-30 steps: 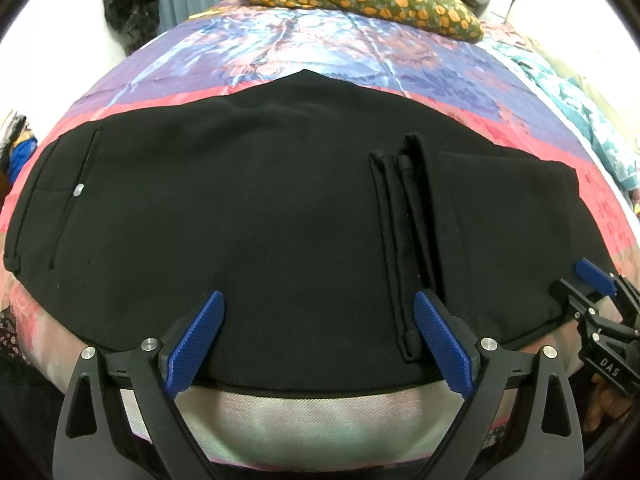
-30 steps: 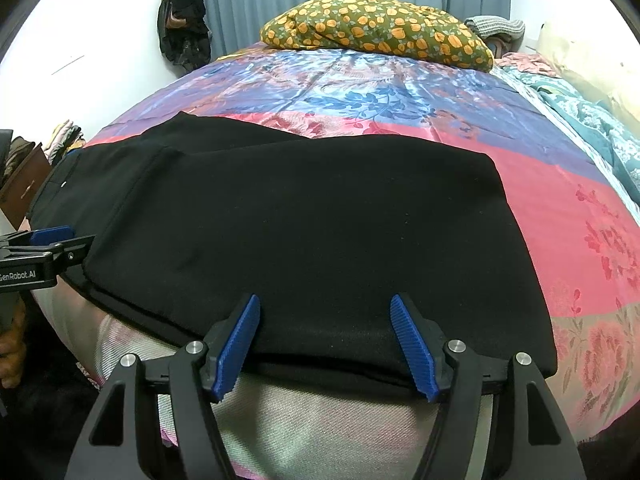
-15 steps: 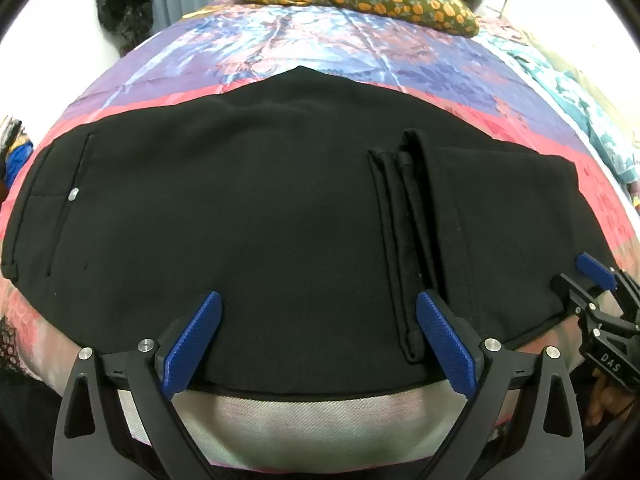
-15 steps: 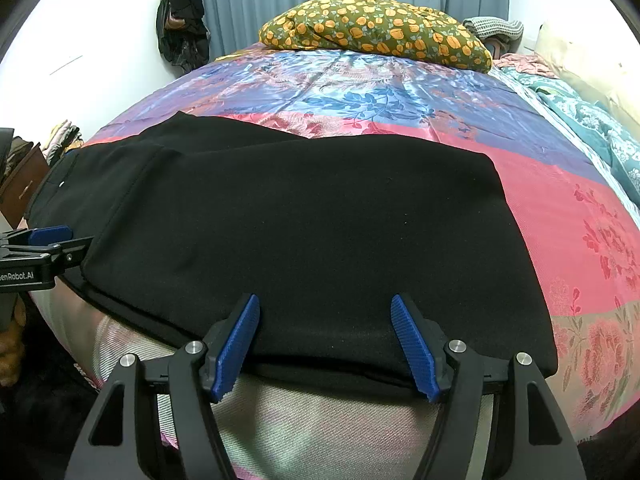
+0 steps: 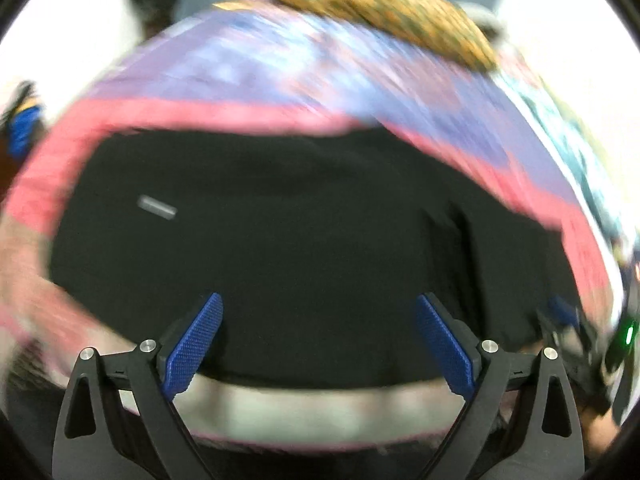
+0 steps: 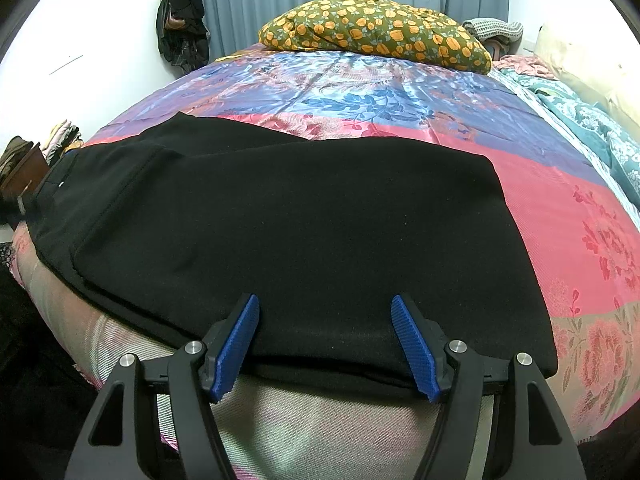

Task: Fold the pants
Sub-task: 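Grasp the trouser waistband end with the left tool and fold it over the legs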

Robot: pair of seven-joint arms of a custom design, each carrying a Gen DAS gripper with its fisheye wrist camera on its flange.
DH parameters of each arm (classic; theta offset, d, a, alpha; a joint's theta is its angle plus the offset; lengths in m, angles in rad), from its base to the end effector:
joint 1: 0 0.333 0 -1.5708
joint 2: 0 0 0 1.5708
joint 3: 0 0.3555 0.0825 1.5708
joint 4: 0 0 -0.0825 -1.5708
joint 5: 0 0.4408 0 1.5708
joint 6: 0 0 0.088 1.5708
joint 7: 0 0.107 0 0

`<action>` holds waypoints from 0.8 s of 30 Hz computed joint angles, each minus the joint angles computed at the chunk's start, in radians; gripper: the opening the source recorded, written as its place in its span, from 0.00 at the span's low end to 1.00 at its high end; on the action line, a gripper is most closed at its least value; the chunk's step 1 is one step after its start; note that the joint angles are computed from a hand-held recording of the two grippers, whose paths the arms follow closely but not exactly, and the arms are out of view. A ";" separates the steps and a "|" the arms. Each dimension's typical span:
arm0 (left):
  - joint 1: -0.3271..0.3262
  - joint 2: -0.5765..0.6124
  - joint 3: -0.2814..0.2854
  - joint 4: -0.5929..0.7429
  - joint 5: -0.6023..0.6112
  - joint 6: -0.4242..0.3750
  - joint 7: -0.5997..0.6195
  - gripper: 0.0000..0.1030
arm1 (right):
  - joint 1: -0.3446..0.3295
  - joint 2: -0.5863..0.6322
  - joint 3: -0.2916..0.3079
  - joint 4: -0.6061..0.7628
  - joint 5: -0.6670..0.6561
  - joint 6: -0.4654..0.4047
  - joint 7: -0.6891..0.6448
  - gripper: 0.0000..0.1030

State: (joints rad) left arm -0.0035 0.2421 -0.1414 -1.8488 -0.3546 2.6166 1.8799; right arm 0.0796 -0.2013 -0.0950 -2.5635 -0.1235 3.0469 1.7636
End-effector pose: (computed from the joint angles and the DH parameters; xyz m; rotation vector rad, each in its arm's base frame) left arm 0.7123 -0.0886 0.4626 -1.8078 2.1671 -0.8031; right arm 0.5138 0.0011 0.4143 -1.7295 1.9007 -0.6220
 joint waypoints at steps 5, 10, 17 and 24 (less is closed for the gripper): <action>0.077 0.155 0.094 0.268 0.059 -0.116 -0.166 0.95 | -0.006 0.001 0.005 0.001 -0.008 0.000 0.008 0.68; 0.156 0.325 0.063 0.515 0.069 -0.330 -0.149 0.95 | -0.037 0.006 0.030 0.005 -0.051 0.002 0.051 0.70; 0.170 0.421 0.015 0.595 0.031 -0.452 -0.125 0.95 | -0.039 0.010 0.030 0.010 -0.079 0.000 0.078 0.71; 0.169 0.334 0.023 0.504 -0.017 -0.432 -0.167 0.22 | -0.038 0.015 0.032 0.015 -0.091 -0.001 0.091 0.73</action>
